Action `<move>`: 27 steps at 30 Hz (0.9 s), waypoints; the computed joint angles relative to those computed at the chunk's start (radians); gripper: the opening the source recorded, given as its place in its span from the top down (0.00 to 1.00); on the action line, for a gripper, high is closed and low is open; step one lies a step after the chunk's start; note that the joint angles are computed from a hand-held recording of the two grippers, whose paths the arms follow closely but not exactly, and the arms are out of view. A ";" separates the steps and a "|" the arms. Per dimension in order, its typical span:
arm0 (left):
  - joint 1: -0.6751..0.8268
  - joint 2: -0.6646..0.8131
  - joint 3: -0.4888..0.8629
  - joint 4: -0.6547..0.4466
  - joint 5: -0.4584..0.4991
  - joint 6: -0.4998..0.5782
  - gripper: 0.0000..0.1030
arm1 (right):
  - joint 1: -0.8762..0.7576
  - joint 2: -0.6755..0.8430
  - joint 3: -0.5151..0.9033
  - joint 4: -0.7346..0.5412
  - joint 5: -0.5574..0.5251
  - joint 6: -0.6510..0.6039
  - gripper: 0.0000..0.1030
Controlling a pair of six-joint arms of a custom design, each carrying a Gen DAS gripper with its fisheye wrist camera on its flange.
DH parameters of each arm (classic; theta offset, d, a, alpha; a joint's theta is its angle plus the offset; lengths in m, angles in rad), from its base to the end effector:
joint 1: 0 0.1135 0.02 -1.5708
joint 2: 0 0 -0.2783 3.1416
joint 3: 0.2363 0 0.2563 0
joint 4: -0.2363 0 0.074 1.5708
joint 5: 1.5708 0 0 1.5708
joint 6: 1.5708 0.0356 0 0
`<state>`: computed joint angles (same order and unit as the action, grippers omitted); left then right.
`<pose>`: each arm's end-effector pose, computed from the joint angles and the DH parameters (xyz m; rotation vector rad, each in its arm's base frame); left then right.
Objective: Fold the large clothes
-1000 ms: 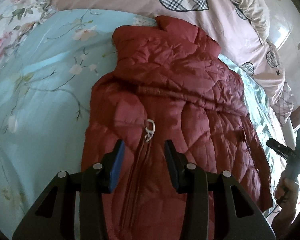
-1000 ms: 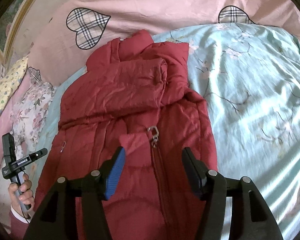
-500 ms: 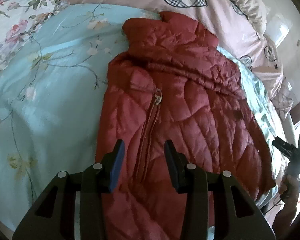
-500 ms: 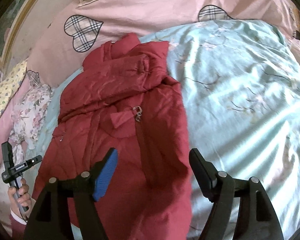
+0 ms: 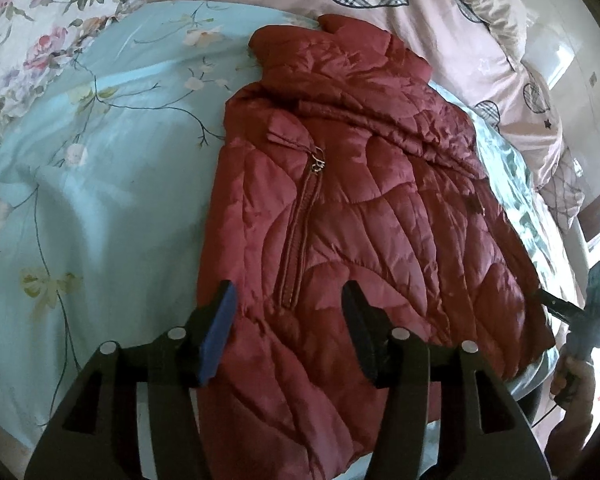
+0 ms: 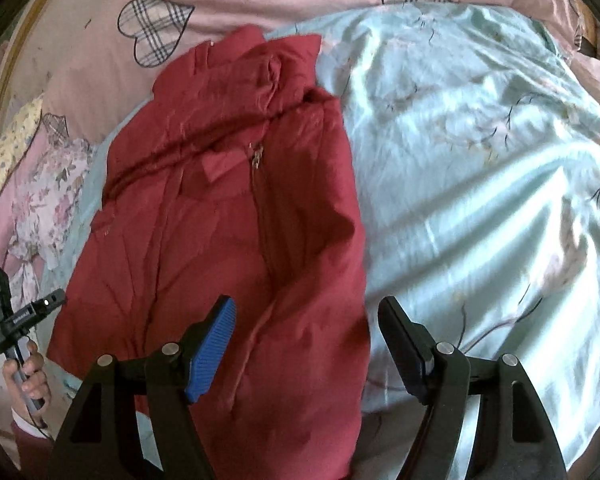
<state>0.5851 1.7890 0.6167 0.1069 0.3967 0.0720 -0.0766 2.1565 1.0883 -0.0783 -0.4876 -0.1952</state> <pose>0.2443 0.1454 0.0854 -0.5145 2.4784 -0.2703 0.3900 -0.0132 0.0599 -0.2936 2.5911 0.5658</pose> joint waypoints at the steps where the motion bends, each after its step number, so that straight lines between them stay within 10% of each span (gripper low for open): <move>1: 0.001 -0.003 -0.005 0.000 0.001 0.004 0.48 | -0.006 0.008 0.003 -0.014 -0.013 -0.002 0.27; 11: 0.048 0.005 -0.068 0.023 0.017 0.073 0.48 | -0.064 0.020 -0.019 -0.082 -0.115 -0.042 0.29; 16: 0.081 -0.014 -0.100 0.027 0.026 0.109 0.48 | -0.089 0.009 -0.046 -0.093 -0.117 -0.085 0.54; 27: 0.162 0.030 -0.131 0.027 0.049 0.170 0.45 | -0.096 -0.002 -0.081 -0.060 -0.125 -0.083 0.52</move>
